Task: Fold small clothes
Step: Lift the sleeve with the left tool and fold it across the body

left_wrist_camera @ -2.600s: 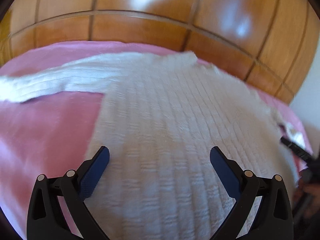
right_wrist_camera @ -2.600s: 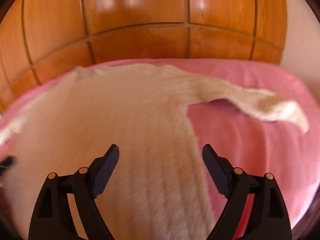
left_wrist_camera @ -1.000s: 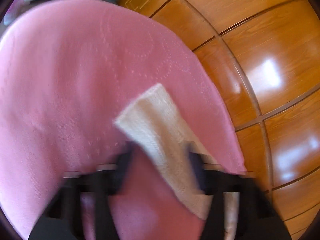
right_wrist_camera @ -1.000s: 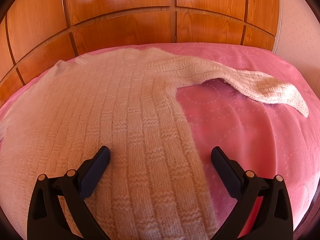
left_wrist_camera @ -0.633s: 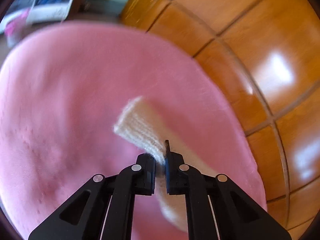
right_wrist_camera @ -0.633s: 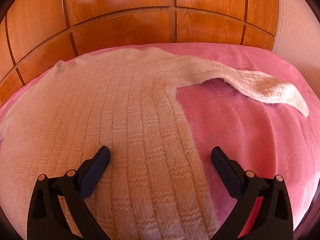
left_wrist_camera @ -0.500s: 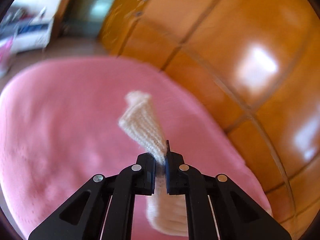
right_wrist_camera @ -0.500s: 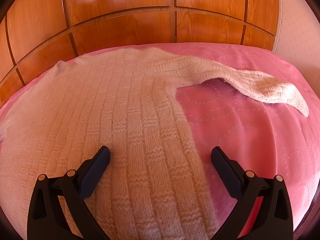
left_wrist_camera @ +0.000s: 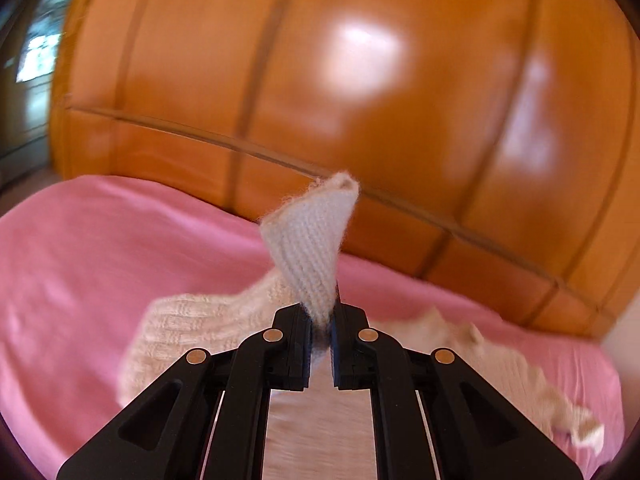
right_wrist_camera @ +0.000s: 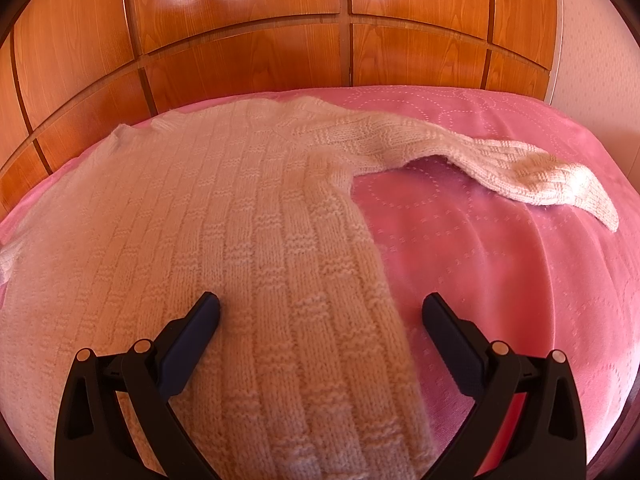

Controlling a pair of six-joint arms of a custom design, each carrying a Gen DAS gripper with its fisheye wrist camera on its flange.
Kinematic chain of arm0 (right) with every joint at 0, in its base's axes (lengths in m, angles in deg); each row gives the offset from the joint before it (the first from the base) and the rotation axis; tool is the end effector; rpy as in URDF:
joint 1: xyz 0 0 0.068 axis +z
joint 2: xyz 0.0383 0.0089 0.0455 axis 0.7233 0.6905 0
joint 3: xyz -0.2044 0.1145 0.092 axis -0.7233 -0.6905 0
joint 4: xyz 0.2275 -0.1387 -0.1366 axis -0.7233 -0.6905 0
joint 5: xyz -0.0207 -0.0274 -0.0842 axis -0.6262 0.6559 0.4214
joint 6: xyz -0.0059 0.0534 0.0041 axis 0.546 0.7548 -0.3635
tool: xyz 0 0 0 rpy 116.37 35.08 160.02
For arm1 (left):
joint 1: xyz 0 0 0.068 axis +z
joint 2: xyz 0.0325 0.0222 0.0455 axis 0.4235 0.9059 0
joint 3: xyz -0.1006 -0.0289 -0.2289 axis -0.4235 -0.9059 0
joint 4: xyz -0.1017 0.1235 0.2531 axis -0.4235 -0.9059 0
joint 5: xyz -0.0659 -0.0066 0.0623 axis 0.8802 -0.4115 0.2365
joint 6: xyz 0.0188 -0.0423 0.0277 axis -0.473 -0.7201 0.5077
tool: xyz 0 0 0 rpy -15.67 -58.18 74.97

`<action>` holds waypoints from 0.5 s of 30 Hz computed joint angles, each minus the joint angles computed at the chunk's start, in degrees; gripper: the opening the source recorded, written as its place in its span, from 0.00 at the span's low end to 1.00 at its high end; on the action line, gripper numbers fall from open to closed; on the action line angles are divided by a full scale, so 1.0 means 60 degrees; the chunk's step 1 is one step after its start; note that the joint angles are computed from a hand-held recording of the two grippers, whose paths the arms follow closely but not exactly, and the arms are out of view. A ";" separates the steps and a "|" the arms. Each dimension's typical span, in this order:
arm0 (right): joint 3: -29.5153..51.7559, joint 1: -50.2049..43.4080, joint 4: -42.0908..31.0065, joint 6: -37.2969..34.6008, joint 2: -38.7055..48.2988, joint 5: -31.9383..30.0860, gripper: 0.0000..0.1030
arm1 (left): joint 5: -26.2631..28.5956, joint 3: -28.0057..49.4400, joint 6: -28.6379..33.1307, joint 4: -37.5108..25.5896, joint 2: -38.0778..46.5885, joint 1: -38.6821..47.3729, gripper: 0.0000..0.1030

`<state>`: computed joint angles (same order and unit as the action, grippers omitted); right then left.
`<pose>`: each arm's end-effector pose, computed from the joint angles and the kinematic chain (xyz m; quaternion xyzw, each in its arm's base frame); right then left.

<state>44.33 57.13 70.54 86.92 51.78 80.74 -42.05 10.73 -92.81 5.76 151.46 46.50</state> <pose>0.2554 0.0397 0.0923 0.1316 0.9292 -0.0220 0.3446 0.3243 0.1166 0.1916 -0.1605 0.8505 -0.0723 0.4957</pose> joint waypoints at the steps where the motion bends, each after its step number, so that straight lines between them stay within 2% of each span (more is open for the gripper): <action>1: 0.0000 0.0006 0.0000 0.0016 -0.0005 -0.0005 0.98 | -0.0220 -0.0271 0.0028 0.0129 -0.0102 -0.0462 0.06; 4: 0.0005 0.0024 0.0023 0.0052 0.0011 -0.0019 0.98 | -0.1106 -0.0988 0.0107 0.0470 -0.0257 -0.1932 0.06; 7: -0.0013 0.0004 0.0034 0.0040 -0.0005 -0.0038 0.98 | -0.1601 -0.0910 0.0015 0.0667 0.0326 -0.2987 0.06; 8: -0.0028 -0.0017 0.0052 0.0029 -0.0013 -0.0069 0.98 | -0.1832 -0.1259 -0.0065 0.0706 0.0071 -0.3380 0.06; 15: -0.0069 -0.0055 0.0107 0.0022 -0.0030 -0.0128 0.98 | -0.2871 -0.0821 -0.0291 0.0874 0.0855 -0.5076 0.06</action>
